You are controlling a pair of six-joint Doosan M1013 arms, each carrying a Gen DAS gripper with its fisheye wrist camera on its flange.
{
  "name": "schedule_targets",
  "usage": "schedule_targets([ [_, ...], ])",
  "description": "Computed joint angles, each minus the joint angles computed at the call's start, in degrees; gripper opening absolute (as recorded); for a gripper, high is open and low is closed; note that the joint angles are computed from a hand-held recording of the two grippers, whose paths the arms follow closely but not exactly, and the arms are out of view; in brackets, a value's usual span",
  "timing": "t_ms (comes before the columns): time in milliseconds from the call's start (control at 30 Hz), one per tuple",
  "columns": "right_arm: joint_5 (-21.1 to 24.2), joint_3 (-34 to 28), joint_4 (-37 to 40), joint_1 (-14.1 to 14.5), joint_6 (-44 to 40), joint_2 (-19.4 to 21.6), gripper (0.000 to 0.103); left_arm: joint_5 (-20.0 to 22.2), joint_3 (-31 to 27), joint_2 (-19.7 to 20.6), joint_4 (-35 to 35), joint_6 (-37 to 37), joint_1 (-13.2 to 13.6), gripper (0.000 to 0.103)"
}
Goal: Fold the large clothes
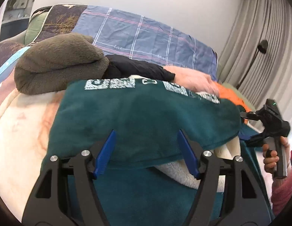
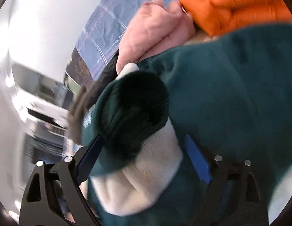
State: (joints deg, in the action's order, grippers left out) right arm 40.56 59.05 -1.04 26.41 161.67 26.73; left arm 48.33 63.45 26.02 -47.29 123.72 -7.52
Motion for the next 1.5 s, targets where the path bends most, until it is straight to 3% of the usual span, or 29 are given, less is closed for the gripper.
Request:
schedule_targets([
  [33,1.9,-1.6,-1.6,0.1,0.6,0.8,0.087,-0.1,0.2,-0.1,-1.0,0.5,0.2,0.069],
  [67,4.4,-3.9,-3.7,0.3,0.5,1.7,0.077,-0.5,0.4,-0.3,-2.1,1.0,0.5,0.069],
  [100,6.9,-7.0,-4.8,0.7,-2.2,3.0,0.028,-1.8,1.0,-0.8,-3.7,2.2,0.9,0.069],
  [133,9.1,-9.2,-7.2,1.3,-2.4,3.7,0.015,-4.2,1.9,-1.4,-5.2,3.2,1.2,0.069],
  [233,10.1,-13.0,-21.2,4.8,-2.9,3.6,0.012,-7.7,2.8,-1.9,-7.2,2.4,2.2,0.069],
  [300,10.0,-12.5,-27.6,6.5,-0.7,2.3,0.012,-7.4,1.8,-1.2,-4.8,-1.7,2.6,0.066],
  [400,12.6,-9.8,-32.5,7.5,4.1,0.7,0.011,-4.1,-0.4,0.2,0.0,-7.5,2.6,0.045],
  [433,16.7,-9.6,-33.0,7.7,4.0,0.9,0.011,-3.4,-1.0,0.6,1.0,-8.2,2.5,0.043],
  [533,32.9,-12.3,-24.8,5.7,-1.5,4.1,0.019,-1.2,-2.3,1.3,6.2,-10.0,1.6,0.035],
  [567,36.4,-13.0,-21.7,5.0,-2.0,4.9,0.020,-0.8,-2.5,1.4,7.0,-10.2,1.4,0.035],
  [600,36.8,-11.6,-19.1,4.4,-1.0,4.5,0.021,-0.8,-2.4,1.4,7.5,-10.2,1.3,0.034],
  [667,32.8,-8.9,-21.8,4.9,1.6,2.6,0.021,-1.3,-2.0,1.2,7.8,-10.1,1.2,0.032],
  [767,29.8,-11.1,-31.6,7.4,-0.6,2.7,0.022,-1.8,-2.2,0.7,8.1,-9.8,0.9,0.023],
  [800,27.4,-12.2,-32.7,7.9,-2.7,3.0,0.024,0.3,-3.0,0.8,5.9,-8.1,0.8,0.022],
  [867,24.2,-14.6,-31.0,7.8,-7.6,4.0,0.026,3.9,-4.8,0.9,4.3,-4.3,-0.1,0.022],
  [1000,21.3,-18.2,-25.0,7.2,-13.0,6.7,0.026,8.6,-8.8,1.7,7.8,-0.5,-3.7,0.024],
  [1100,27.1,-21.4,-19.3,6.3,-14.2,10.1,0.025,10.4,-12.0,3.7,12.6,-2.4,-6.4,0.030],
  [1133,26.2,-19.4,-15.7,5.2,-13.4,10.2,0.025,10.8,-12.7,4.4,14.7,-3.0,-7.1,0.032],
  [1200,20.1,-14.1,-15.2,4.8,-11.6,8.5,0.025,13.3,-13.9,6.5,22.2,-4.1,-9.0,0.034],
  [1233,18.6,-13.0,-16.2,5.0,-13.1,8.1,0.025,11.7,-12.2,6.6,23.7,-1.8,-9.5,0.034],
  [1300,19.2,-13.6,-17.5,5.3,-13.4,8.4,0.025,4.5,-7.0,4.6,21.5,2.7,-9.6,0.034],
  [1500,19.6,-14.8,-20.2,6.1,-12.7,9.3,0.026,3.5,-6.5,3.8,23.1,2.1,-10.0,0.034],
])
